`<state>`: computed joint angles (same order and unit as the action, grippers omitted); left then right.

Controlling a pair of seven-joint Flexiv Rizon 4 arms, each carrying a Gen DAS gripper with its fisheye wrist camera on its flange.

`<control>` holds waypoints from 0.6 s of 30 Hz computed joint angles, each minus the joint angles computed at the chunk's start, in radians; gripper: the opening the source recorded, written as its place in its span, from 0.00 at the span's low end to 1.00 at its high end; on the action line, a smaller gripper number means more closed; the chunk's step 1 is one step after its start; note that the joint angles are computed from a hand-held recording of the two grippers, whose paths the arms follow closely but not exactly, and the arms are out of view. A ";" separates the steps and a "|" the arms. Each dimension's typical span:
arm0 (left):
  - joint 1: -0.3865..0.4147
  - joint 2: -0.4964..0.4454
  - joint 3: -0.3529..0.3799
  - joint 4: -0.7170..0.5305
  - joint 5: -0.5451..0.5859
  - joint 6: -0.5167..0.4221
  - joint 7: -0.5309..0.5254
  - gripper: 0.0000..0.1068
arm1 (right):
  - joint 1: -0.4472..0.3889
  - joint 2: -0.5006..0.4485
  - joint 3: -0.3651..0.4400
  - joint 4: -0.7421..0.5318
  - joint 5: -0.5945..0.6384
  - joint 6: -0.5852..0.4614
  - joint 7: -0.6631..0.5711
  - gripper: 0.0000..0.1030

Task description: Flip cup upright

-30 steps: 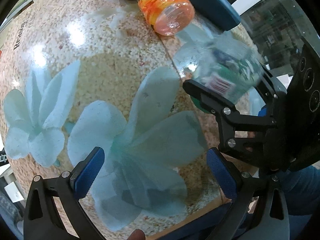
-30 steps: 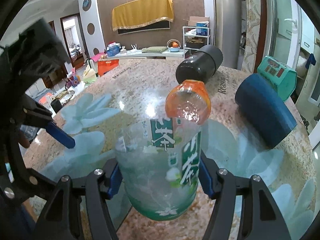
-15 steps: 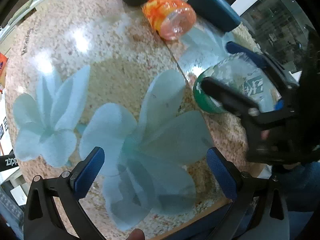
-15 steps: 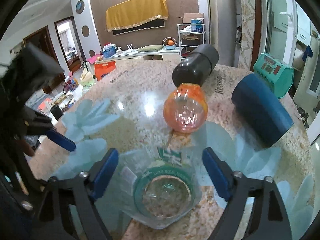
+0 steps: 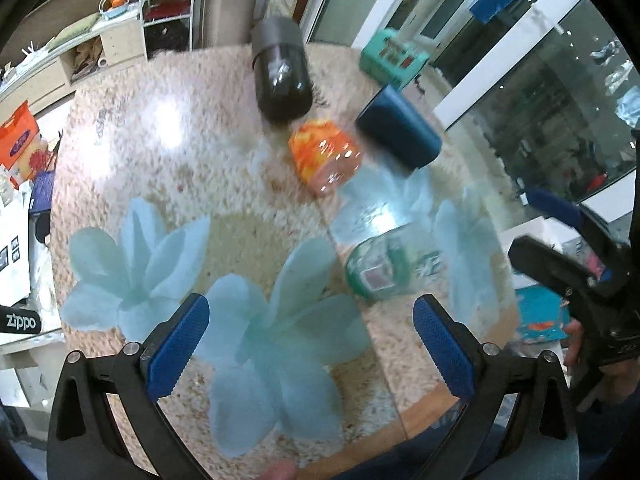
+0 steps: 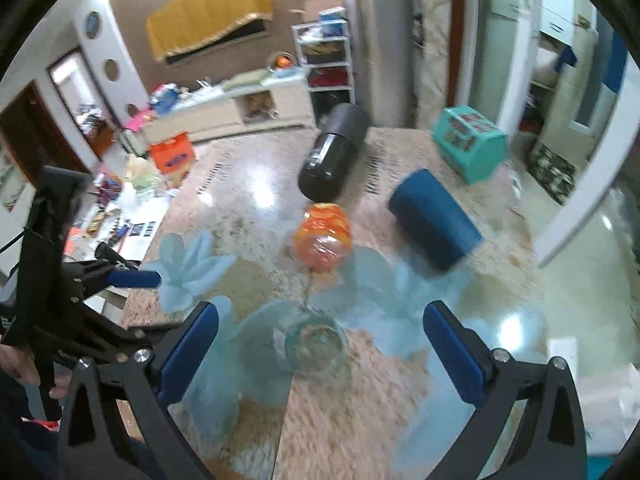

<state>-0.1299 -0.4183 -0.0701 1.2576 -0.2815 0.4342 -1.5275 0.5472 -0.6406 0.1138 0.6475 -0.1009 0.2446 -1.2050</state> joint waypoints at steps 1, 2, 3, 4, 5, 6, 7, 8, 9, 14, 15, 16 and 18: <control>-0.001 -0.002 -0.003 -0.014 -0.003 -0.002 -0.003 0.96 | 0.003 -0.003 -0.003 -0.018 -0.004 -0.028 0.009 1.00; -0.001 0.003 -0.006 -0.017 -0.010 -0.001 -0.002 0.96 | 0.011 -0.008 -0.009 -0.043 -0.014 -0.067 0.023 1.00; -0.005 0.001 -0.008 -0.026 -0.012 0.001 -0.010 0.96 | 0.018 -0.012 -0.014 -0.067 -0.023 -0.106 0.034 1.00; -0.009 0.002 -0.009 -0.041 -0.010 -0.007 -0.019 0.96 | 0.024 -0.020 -0.020 -0.092 -0.032 -0.141 0.042 1.00; -0.013 -0.002 -0.009 -0.059 -0.004 -0.012 -0.027 0.96 | 0.031 -0.038 -0.026 -0.133 -0.040 -0.185 0.051 1.00; -0.020 -0.001 -0.007 -0.070 0.007 -0.016 -0.032 0.96 | 0.036 -0.054 -0.031 -0.176 -0.045 -0.239 0.063 1.00; -0.024 -0.005 -0.006 -0.086 0.017 -0.022 -0.035 0.96 | 0.036 -0.069 -0.034 -0.208 -0.045 -0.270 0.068 1.00; -0.030 -0.003 -0.005 -0.092 0.029 -0.018 -0.037 0.96 | 0.036 -0.087 -0.035 -0.249 -0.042 -0.308 0.071 1.00; -0.036 0.000 -0.004 -0.094 0.037 -0.013 -0.041 0.96 | 0.033 -0.094 -0.033 -0.270 -0.033 -0.329 0.070 1.00; -0.066 -0.014 0.002 -0.143 0.083 -0.032 -0.088 0.96 | 0.027 -0.102 -0.045 -0.297 -0.027 -0.353 0.012 1.00; -0.073 -0.020 0.004 -0.155 0.093 -0.036 -0.106 0.96 | 0.022 -0.100 -0.043 -0.297 -0.020 -0.353 0.004 1.00; -0.081 -0.025 0.006 -0.164 0.103 -0.035 -0.126 0.96 | 0.015 -0.101 -0.039 -0.301 -0.012 -0.357 -0.005 1.00; -0.094 -0.036 0.011 -0.187 0.123 -0.046 -0.162 0.96 | 0.007 -0.120 -0.036 -0.337 -0.002 -0.382 -0.025 1.00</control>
